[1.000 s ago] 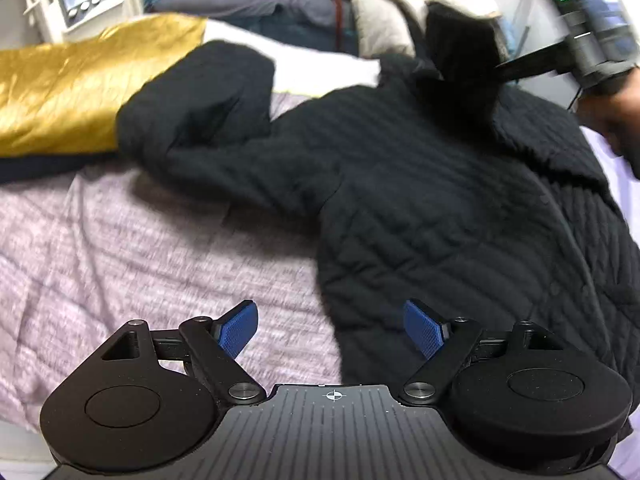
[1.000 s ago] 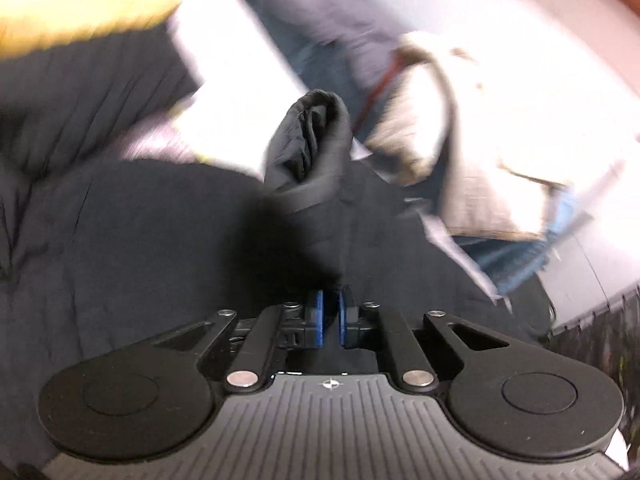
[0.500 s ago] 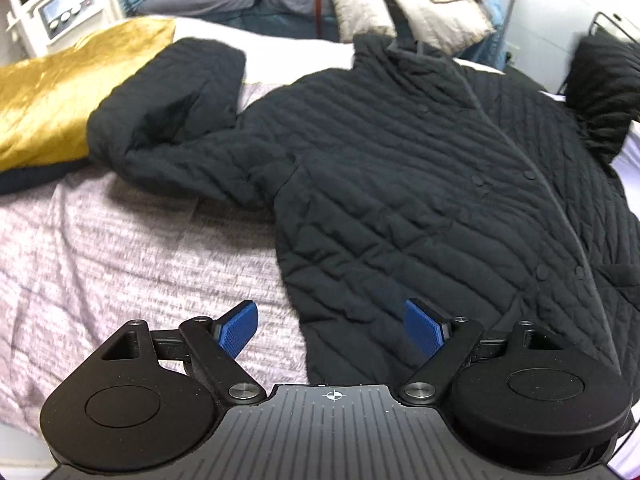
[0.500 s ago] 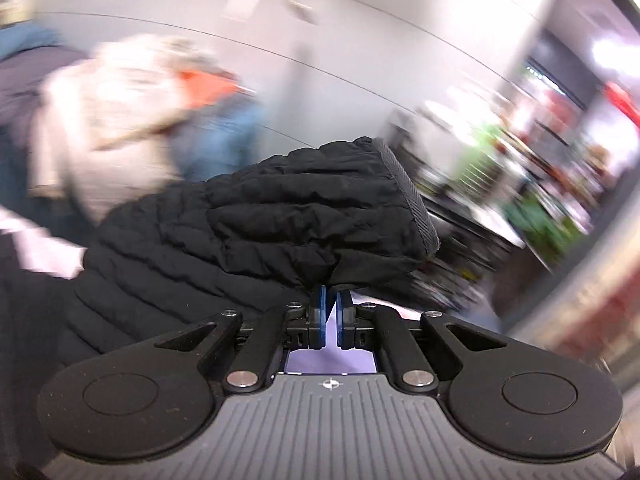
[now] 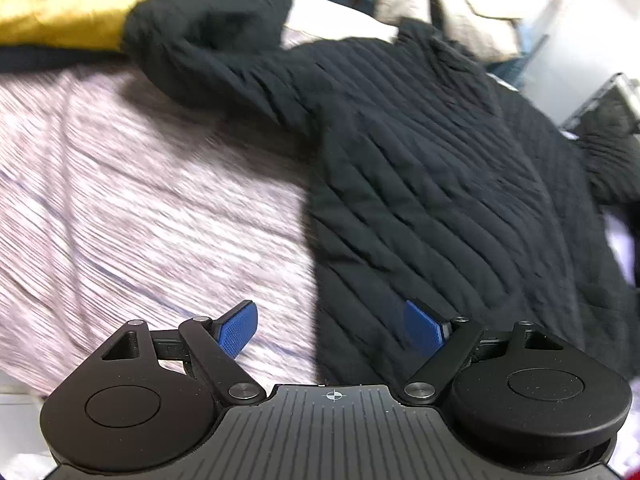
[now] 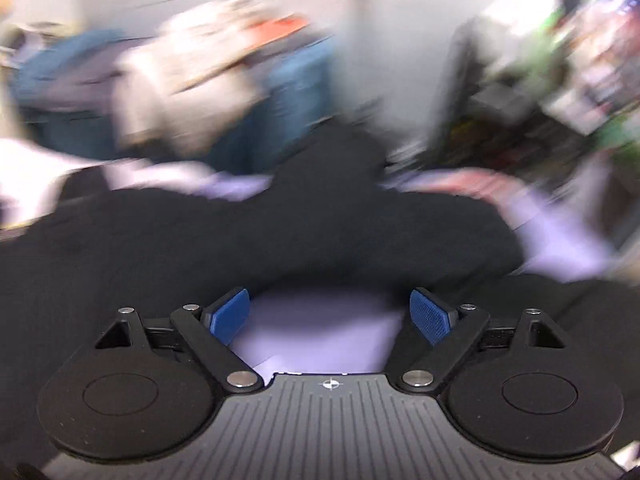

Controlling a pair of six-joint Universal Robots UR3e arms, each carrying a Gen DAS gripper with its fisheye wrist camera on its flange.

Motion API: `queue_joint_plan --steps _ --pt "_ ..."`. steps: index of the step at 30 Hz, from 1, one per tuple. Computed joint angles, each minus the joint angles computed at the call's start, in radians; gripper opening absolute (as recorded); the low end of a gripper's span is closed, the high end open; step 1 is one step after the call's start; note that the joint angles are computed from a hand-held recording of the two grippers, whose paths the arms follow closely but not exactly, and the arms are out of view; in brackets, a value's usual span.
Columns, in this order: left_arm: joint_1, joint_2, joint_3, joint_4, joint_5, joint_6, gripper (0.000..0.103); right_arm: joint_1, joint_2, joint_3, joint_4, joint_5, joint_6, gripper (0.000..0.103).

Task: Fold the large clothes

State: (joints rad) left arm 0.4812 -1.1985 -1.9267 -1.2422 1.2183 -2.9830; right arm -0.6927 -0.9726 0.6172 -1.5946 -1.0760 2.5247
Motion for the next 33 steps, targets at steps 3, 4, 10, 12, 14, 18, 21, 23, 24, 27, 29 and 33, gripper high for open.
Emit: queue_joint_plan --steps 3,4,10,12,14,18,21,23,24,27,29,33 --pt "0.068 0.068 -0.057 -0.111 -0.094 0.117 0.103 -0.055 -0.09 0.107 0.214 0.033 -0.15 0.089" --pt "0.073 0.074 -0.06 -0.148 -0.094 0.141 0.103 -0.067 -0.143 0.202 0.188 0.007 -0.17 0.089" --pt "0.135 0.16 -0.097 -0.355 -0.157 0.298 0.103 -0.193 -0.304 0.41 0.288 -0.049 -0.24 0.087" --pt "0.117 0.142 -0.085 -0.375 -0.148 0.316 0.103 -0.19 -0.342 0.501 0.251 -0.093 -0.265 0.082" --pt "0.126 0.126 -0.082 -0.416 -0.174 0.37 0.103 -0.19 -0.366 0.575 0.244 -0.117 -0.287 0.073" --pt "0.047 0.07 -0.094 -0.351 -0.126 0.32 0.103 -0.153 -0.41 0.763 0.09 -0.174 -0.215 0.062" --pt "-0.005 0.068 -0.086 -0.319 -0.104 0.294 0.086 -0.136 -0.432 0.825 0.032 -0.189 -0.185 0.034" --pt "-0.034 0.058 -0.056 -0.316 -0.102 0.279 0.069 -0.134 -0.446 0.81 0.066 -0.178 -0.207 0.023" --pt "-0.04 0.057 -0.035 -0.328 -0.105 0.269 0.064 -0.14 -0.449 0.787 0.107 -0.164 -0.22 0.016" --pt "-0.046 0.085 0.039 -0.371 -0.112 0.281 0.051 -0.165 -0.444 0.648 0.295 -0.108 -0.285 0.013" --pt "-0.039 0.106 0.11 -0.426 -0.108 0.278 0.046 -0.189 -0.426 0.51 0.469 -0.072 -0.326 0.012" --pt "-0.015 0.141 0.239 -0.575 -0.063 0.255 0.044 -0.221 -0.387 0.245 0.786 -0.07 -0.374 0.011"
